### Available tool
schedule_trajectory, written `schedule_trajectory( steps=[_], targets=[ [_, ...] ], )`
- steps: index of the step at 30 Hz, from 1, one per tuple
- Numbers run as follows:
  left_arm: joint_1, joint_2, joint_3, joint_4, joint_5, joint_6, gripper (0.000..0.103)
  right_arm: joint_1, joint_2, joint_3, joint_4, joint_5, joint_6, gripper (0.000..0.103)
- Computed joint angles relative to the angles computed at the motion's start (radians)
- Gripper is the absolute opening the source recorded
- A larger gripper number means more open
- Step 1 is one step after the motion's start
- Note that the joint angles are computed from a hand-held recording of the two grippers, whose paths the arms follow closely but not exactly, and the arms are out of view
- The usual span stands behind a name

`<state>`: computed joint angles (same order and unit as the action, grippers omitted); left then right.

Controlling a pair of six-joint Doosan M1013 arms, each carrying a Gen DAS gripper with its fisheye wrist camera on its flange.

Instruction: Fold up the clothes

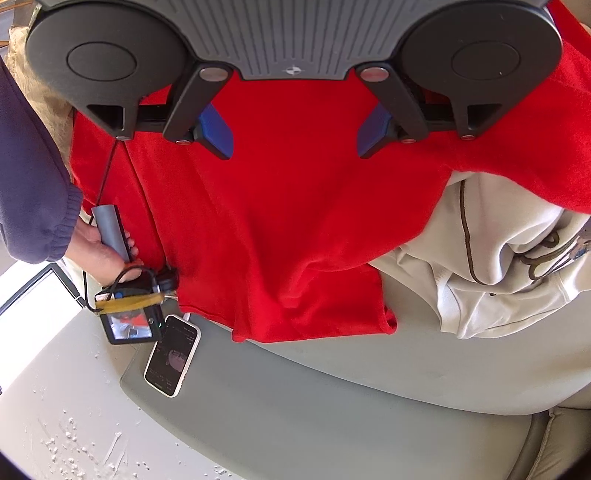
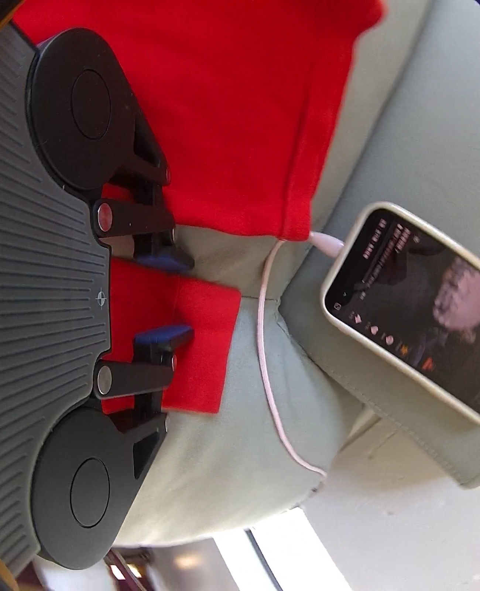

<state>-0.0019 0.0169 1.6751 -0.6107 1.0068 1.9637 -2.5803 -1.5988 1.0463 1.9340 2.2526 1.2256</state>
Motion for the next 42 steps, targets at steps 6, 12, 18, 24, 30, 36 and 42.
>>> schedule_trajectory(
  steps=[6,12,18,24,30,36,42],
  targets=[
    [-0.001,-0.017,0.0,0.031,-0.008,-0.019,0.073,0.019,-0.022,0.098,0.01,-0.047,0.012,0.005],
    [0.007,-0.05,0.003,0.097,0.03,-0.125,0.073,0.012,0.069,0.169,0.192,-0.018,0.31,0.004],
    [0.037,-0.099,0.013,0.076,0.104,-0.144,0.073,0.019,0.168,0.276,0.26,-0.03,0.485,0.004],
    [0.036,-0.143,0.007,-0.023,0.124,-0.102,0.073,0.033,0.262,0.365,0.283,-0.109,0.525,0.005],
    [-0.021,-0.158,0.009,-0.133,0.157,-0.054,0.075,0.018,0.303,0.441,0.071,-0.074,0.424,0.005],
    [-0.126,-0.136,0.023,-0.097,0.183,-0.086,0.075,-0.077,0.242,0.592,-0.141,0.102,0.236,0.01],
    [-0.152,-0.123,0.035,-0.001,0.203,-0.147,0.075,-0.026,0.202,0.629,-0.498,0.067,0.04,0.056]
  ],
)
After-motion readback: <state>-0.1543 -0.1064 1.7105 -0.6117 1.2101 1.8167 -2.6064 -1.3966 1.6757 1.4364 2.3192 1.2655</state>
